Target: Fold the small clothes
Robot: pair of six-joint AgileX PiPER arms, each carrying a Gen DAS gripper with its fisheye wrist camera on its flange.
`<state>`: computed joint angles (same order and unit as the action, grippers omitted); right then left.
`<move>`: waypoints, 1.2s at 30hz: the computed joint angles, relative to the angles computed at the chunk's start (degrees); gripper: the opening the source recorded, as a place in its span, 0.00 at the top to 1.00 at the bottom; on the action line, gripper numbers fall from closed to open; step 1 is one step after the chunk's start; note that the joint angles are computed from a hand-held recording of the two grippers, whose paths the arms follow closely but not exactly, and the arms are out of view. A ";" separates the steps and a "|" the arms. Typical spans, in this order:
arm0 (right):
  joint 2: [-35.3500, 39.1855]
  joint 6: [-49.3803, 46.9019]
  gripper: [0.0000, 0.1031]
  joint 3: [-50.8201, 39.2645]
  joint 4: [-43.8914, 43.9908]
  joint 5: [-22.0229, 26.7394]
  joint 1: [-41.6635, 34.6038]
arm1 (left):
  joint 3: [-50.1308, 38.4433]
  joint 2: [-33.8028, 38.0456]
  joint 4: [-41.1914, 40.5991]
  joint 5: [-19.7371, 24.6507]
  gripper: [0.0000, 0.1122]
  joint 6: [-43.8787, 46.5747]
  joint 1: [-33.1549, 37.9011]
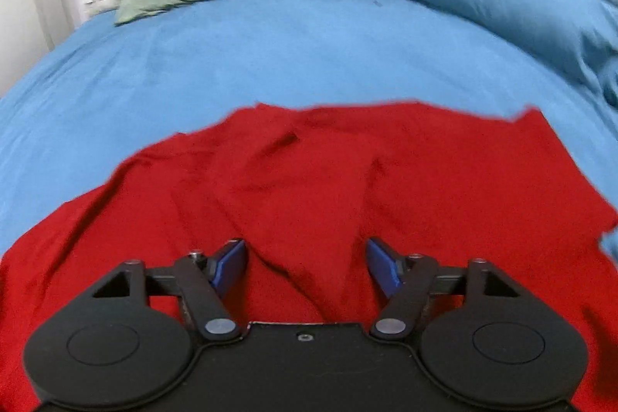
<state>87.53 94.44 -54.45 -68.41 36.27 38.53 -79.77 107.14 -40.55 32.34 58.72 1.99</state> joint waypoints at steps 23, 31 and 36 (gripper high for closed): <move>-2.42 9.73 0.08 6.10 -3.13 -1.24 -0.94 | -0.33 2.23 -17.99 4.55 0.53 5.80 7.77; -1.55 12.10 0.08 6.26 -5.00 -1.98 -0.93 | -4.40 4.69 -8.42 -0.17 0.60 6.65 1.66; -2.00 12.36 0.08 6.70 -6.11 -3.01 -1.25 | -6.89 6.57 -4.03 -0.71 0.90 4.03 0.36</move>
<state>85.53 106.80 -47.74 -74.52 33.26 37.28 -86.66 113.71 -44.58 31.63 62.75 2.35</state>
